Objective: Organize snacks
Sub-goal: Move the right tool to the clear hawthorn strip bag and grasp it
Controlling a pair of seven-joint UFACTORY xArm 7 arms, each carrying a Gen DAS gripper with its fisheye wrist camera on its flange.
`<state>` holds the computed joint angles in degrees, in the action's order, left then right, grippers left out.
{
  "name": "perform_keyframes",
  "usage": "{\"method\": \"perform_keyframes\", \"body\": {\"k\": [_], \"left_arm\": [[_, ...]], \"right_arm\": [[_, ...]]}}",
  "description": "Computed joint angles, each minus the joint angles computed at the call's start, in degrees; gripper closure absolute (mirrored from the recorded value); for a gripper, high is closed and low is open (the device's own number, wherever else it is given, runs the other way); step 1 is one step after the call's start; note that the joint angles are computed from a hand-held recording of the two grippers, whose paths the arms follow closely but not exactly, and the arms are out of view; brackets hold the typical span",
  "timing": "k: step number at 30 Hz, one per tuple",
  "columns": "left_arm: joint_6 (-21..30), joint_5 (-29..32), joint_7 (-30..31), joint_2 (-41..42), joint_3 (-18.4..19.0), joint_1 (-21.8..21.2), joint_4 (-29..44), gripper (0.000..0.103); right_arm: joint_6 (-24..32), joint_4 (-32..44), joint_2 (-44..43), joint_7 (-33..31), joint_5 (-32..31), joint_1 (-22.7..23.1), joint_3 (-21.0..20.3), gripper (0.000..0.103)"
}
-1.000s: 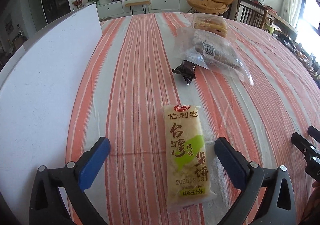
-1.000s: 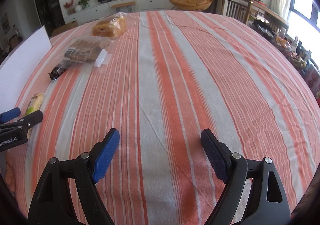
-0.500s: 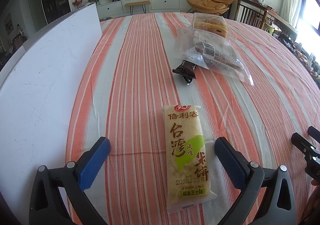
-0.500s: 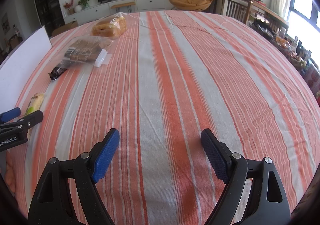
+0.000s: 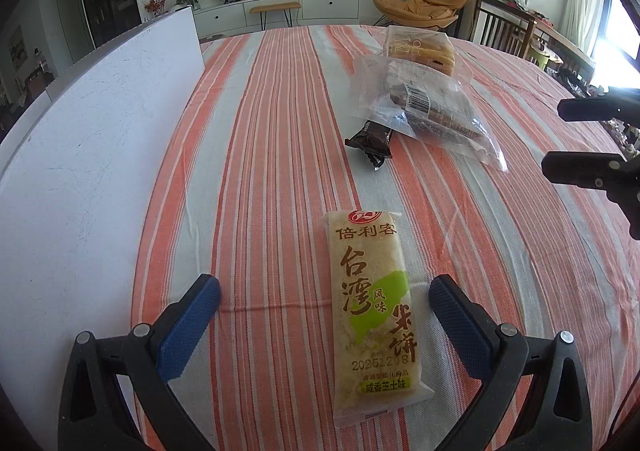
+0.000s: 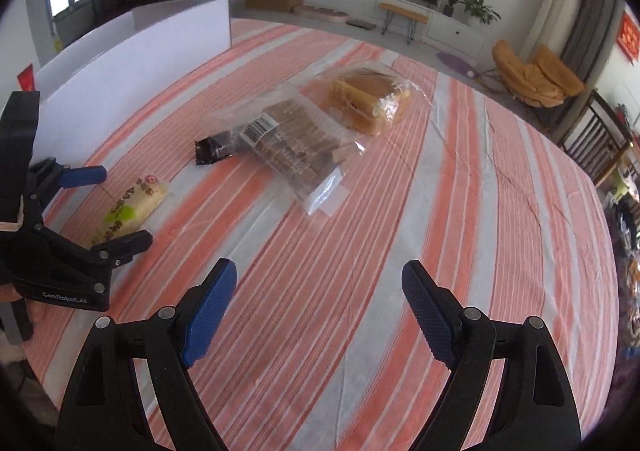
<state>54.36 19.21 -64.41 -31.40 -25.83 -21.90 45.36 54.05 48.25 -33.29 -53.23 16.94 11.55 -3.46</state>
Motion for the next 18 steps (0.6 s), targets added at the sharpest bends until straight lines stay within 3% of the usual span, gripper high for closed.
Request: {"method": "perform_keyframes", "body": {"k": [6,11,13,15,18], "left_arm": [[0.25,-0.24,-0.11,-0.5,-0.03,-0.3,-0.23,0.0],[0.07,-0.15,-0.29,-0.18,-0.21,-0.14,-0.1,0.0],[0.14,-0.18,-0.31,-0.31,-0.19,-0.23,-0.15,0.0],[0.16,-0.14,-0.23,-0.15,-0.13,-0.18,0.04,0.0],[0.15,-0.15,-0.23,-0.21,-0.1,-0.21,-0.02,0.0]], "right_arm": [[1.26,11.55,15.43,-4.25,-3.99,2.21,4.86,0.016],[-1.53,13.59,21.18,-2.47,-5.71,2.68,7.96,0.013],[1.78,17.01,24.13,0.77,-4.23,2.27,7.82,0.014],[5.12,19.46,26.13,4.9,-2.42,1.42,7.54,0.017],[7.62,19.04,24.9,7.14,1.77,0.31,6.6,0.032]]}}
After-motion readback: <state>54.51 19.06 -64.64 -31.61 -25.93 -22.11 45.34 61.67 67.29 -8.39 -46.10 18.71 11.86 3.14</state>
